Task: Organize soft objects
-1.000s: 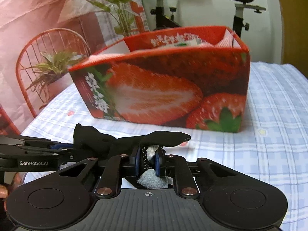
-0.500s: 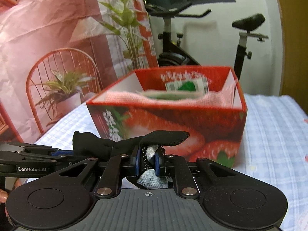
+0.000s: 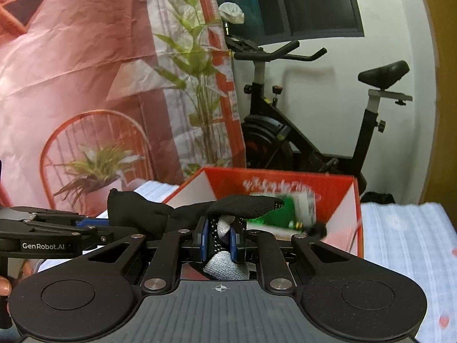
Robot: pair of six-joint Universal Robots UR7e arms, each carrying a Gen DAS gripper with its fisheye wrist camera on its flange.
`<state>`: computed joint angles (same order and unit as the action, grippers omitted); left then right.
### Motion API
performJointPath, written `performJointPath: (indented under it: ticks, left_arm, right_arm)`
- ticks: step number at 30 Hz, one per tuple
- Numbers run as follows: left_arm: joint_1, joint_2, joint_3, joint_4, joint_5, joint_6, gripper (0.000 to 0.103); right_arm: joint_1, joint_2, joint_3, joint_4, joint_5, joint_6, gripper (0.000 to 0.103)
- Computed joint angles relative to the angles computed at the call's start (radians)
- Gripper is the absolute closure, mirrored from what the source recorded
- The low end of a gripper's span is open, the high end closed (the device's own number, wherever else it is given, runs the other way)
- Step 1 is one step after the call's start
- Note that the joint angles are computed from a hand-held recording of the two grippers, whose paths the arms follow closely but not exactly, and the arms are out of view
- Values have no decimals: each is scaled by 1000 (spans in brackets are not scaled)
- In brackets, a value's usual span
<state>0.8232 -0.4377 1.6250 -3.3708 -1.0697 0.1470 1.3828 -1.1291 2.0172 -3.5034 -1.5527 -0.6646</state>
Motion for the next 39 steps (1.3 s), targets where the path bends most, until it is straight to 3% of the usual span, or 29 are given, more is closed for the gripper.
performJointPath:
  ticks: [8,14,17,20,22,23,25,28,30,33,39]
  left_arm:
    - [48,102,-269,222,43,18,76]
    - [63,157,-376,331,82,23,75]
    - [65,166,-391,358,106,28,67]
    - [63,164,-387,349,127,39,46]
    - [59,152,-368,331,125,46,25]
    - [58,149,-365,326,117,54,20]
    - [48,142,-346,302,129,66,7]
    - [31,137,-325,268,167,80,0]
    - [22,129,-309,249,177,88,0]
    - [12,111,-281,241,183,80,0]
    - [-34,113,-250,158,333,120,0]
  right_arm:
    - [17,138,-279,183,-98,51,89]
    - [10,220,-406,266,-162,66,89]
    - [4,244,-446,309,-196,92,89]
    - [-1,256,-460,322,-229,94,83]
    - [1,262,-459,299,-252,94,73]
    - [-1,261,-455,287,-252,92,72]
    - [-3,255,-449,274,-257,84,59]
    - [0,246,-428,231,-270,72,38]
    - [1,230,-407,208,-270,73,28]
    - [9,212,-379,164,-285,60,4]
    - [24,173,-333,102,-290,46,0]
